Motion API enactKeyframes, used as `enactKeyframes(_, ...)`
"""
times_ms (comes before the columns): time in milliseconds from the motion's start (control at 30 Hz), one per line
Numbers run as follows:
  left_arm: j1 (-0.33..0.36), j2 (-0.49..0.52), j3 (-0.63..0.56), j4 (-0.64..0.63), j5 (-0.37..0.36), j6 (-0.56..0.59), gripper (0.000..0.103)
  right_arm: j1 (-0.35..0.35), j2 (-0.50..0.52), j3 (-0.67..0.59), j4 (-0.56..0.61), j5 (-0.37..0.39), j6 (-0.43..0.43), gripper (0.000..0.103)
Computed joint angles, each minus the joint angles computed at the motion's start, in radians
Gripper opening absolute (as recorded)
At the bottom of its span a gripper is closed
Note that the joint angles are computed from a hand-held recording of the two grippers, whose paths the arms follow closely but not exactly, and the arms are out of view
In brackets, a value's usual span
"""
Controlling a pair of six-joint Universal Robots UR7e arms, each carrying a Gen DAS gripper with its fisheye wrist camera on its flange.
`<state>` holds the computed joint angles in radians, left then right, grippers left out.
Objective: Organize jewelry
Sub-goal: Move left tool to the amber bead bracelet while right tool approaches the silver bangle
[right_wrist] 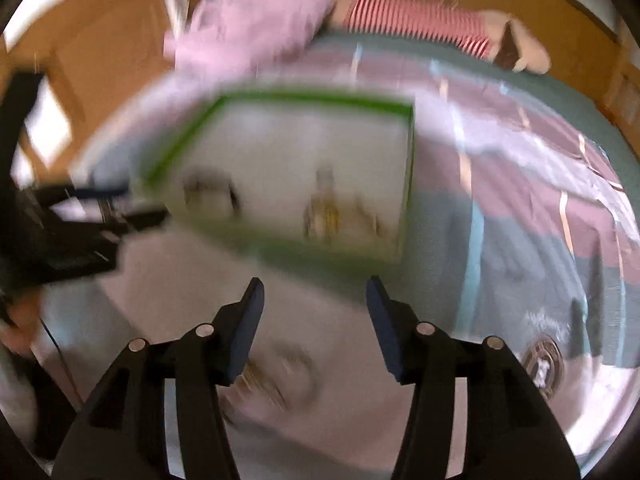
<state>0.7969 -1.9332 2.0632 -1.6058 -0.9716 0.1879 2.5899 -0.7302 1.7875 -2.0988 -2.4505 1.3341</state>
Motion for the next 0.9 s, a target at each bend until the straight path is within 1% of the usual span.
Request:
enactKeyframes(33,-0.006,-0.013,0.016,0.024,0.008,0.009,0.064,-0.008,0.018,-0.020,0.058,0.034,-0.009,0.054)
enactKeyframes(67,-0.016,-0.027,0.037,0.047,0.028,0.021,0.064,-0.013,0.031,-0.033,0.075,0.056,-0.032,0.054)
enactKeyframes(133,-0.028,-0.044,0.064,0.048,0.061,0.037,0.064,-0.025,0.056,-0.042,0.039,0.118,-0.110,0.053)
enactKeyframes(167,-0.030,-0.046,0.070,0.046,0.068,0.040,0.064,-0.028,0.063,-0.044,0.017,0.136,-0.140,0.051)
enactKeyframes(233,-0.019,-0.035,0.058,0.067,0.050,0.037,0.065,-0.030,0.075,-0.051,0.001,0.171,-0.190,0.051)
enactKeyframes(300,-0.015,-0.034,0.056,0.075,0.037,0.041,0.067,-0.039,0.085,-0.056,-0.001,0.212,-0.225,0.047)
enactKeyframes(367,-0.026,-0.046,0.066,0.079,0.044,0.052,0.070,-0.051,0.101,-0.064,0.020,0.233,-0.224,0.033)
enactKeyframes(400,-0.029,-0.050,0.071,0.081,0.046,0.052,0.071,-0.057,0.104,-0.063,0.023,0.238,-0.221,0.030)
enactKeyframes(433,-0.032,-0.052,0.075,0.085,0.045,0.052,0.071,-0.063,0.106,-0.055,0.003,0.246,-0.226,0.020)
enactKeyframes(467,-0.033,-0.052,0.076,0.088,0.043,0.053,0.071,-0.066,0.103,-0.040,-0.048,0.255,-0.245,0.007)
enactKeyframes(500,-0.036,-0.056,0.081,0.095,0.042,0.051,0.071,-0.065,0.103,-0.038,-0.067,0.256,-0.254,0.006)
enactKeyframes(533,-0.036,-0.057,0.085,0.098,0.045,0.051,0.071,-0.060,0.106,-0.049,-0.045,0.236,-0.236,0.003)
enactKeyframes(633,-0.040,-0.060,0.094,0.115,0.048,0.050,0.071,-0.058,0.092,-0.035,-0.045,0.204,-0.183,0.002)
enactKeyframes(800,-0.058,-0.080,0.111,0.132,0.025,0.067,0.073,-0.049,0.018,0.040,-0.073,0.114,-0.015,0.002)
enactKeyframes(833,-0.062,-0.085,0.116,0.139,0.020,0.069,0.073,-0.049,0.002,0.053,-0.058,0.096,0.041,0.002)
enactKeyframes(900,-0.072,-0.095,0.132,0.149,0.025,0.069,0.074,-0.059,-0.014,0.072,-0.041,0.088,0.094,0.003)
